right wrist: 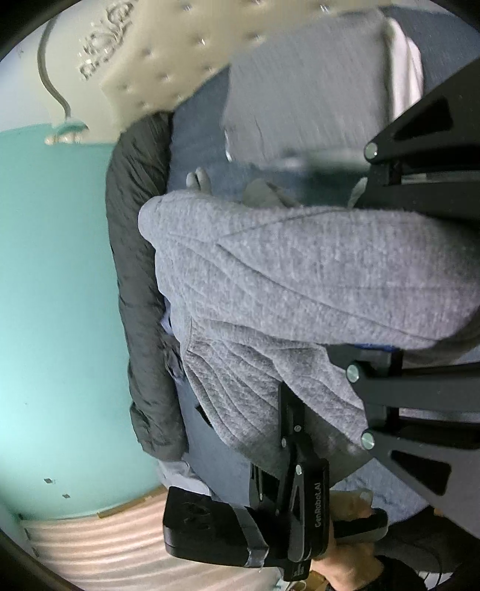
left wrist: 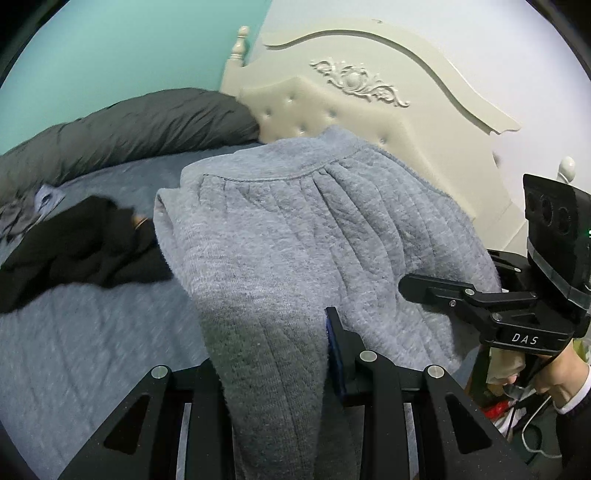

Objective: Fold clothes
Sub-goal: 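Carry the grey hoodie with both grippers toward the folded clothes stack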

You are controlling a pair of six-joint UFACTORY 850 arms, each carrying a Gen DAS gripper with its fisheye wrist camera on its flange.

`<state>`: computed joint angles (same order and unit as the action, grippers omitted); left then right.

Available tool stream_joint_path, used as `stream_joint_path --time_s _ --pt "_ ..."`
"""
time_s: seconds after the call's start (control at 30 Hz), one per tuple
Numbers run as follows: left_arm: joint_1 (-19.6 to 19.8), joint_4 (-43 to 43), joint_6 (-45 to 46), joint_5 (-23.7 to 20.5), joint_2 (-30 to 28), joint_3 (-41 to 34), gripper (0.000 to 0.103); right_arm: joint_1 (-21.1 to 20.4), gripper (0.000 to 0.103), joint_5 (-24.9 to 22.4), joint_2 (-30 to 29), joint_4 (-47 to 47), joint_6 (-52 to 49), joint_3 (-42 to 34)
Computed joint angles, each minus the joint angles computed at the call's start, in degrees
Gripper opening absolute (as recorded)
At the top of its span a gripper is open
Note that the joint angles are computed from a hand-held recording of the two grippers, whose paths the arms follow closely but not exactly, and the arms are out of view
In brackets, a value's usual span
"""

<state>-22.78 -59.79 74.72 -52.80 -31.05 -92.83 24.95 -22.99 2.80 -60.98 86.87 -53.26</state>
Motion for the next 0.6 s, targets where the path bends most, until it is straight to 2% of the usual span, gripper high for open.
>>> stream_joint_path --time_s 0.3,0.43,0.6 --pt "-8.18 0.43 -7.91 1.50 -5.29 -10.18 0.031 -9.94 0.034 -0.53 7.71 11.73 -20.46 2.36" --pt "-10.84 0.66 -10.10 3.85 -6.86 -12.24 0.031 -14.89 0.034 0.07 10.41 18.88 -31.17 3.49" --pt "-13.45 1.38 -13.42 5.46 -9.50 -14.81 0.031 -20.59 0.034 0.47 9.51 27.91 -44.50 2.27"
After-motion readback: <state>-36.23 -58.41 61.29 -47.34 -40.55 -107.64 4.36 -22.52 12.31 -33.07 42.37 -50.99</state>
